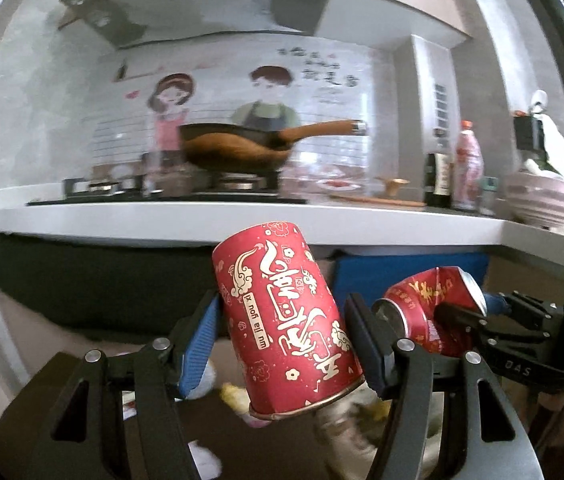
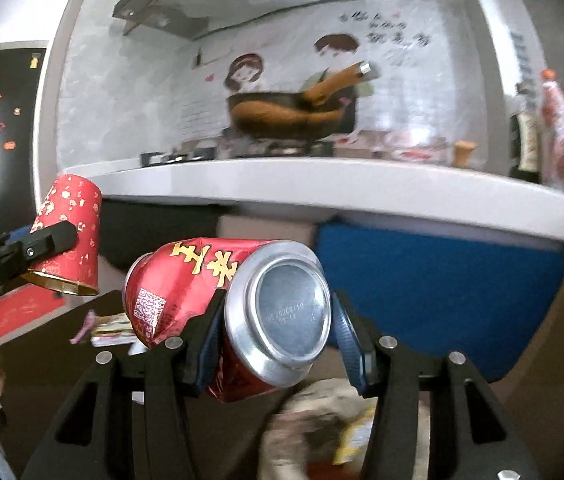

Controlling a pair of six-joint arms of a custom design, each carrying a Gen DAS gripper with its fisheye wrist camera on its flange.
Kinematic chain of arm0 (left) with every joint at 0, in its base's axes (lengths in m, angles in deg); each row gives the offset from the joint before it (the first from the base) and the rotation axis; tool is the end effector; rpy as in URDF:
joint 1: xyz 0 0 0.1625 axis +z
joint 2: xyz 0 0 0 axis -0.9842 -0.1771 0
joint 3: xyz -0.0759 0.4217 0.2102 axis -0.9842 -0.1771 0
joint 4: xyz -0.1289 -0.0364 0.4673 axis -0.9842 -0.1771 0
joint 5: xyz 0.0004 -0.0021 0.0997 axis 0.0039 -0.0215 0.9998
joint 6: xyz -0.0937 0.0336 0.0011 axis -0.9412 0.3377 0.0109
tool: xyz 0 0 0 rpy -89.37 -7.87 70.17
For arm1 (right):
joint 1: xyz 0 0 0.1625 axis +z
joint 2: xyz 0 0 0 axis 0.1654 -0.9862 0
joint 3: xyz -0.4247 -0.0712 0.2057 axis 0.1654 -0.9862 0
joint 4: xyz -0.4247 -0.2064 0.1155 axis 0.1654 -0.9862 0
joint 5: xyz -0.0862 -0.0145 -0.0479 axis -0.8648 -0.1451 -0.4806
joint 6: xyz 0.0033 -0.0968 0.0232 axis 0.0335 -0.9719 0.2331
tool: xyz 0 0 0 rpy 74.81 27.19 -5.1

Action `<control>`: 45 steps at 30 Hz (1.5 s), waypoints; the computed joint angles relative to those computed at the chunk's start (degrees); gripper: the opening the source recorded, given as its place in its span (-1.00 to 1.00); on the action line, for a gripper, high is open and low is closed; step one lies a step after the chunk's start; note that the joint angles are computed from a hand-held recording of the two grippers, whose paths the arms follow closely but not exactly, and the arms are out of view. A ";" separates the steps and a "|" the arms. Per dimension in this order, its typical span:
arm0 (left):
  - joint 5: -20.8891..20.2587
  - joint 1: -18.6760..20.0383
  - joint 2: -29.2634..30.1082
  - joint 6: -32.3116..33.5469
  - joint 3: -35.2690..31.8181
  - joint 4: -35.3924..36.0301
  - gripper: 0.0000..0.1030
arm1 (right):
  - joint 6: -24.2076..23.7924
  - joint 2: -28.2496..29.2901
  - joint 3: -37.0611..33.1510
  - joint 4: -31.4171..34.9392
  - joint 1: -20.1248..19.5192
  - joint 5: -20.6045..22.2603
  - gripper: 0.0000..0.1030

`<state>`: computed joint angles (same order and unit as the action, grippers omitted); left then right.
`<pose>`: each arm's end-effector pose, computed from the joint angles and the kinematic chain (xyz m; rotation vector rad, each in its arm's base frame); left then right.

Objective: Collect trash
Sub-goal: 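Lift the cup and can over the bin while both tools open to drop them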

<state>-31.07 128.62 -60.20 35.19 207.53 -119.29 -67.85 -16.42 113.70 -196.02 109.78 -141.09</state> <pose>-0.1375 -0.4330 0.3022 1.0393 2.1541 -1.5122 0.3212 -0.4186 0.0836 0.7224 -2.0175 1.4258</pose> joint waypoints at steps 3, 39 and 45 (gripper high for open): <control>-2.19 -0.67 2.19 -0.97 -0.46 0.52 0.23 | -1.38 -2.10 1.60 -1.34 -0.66 -1.22 -0.07; -24.25 15.07 23.63 -12.18 -16.06 25.75 0.30 | 14.56 -5.03 6.71 5.36 -17.79 2.07 -0.03; -25.07 17.71 24.46 -15.68 -17.88 29.16 0.30 | 20.81 -3.89 6.78 7.86 -21.99 4.60 0.03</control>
<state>-56.14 146.33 -35.74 19.51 189.64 -90.13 -47.03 -20.31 120.48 -188.16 87.79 -136.49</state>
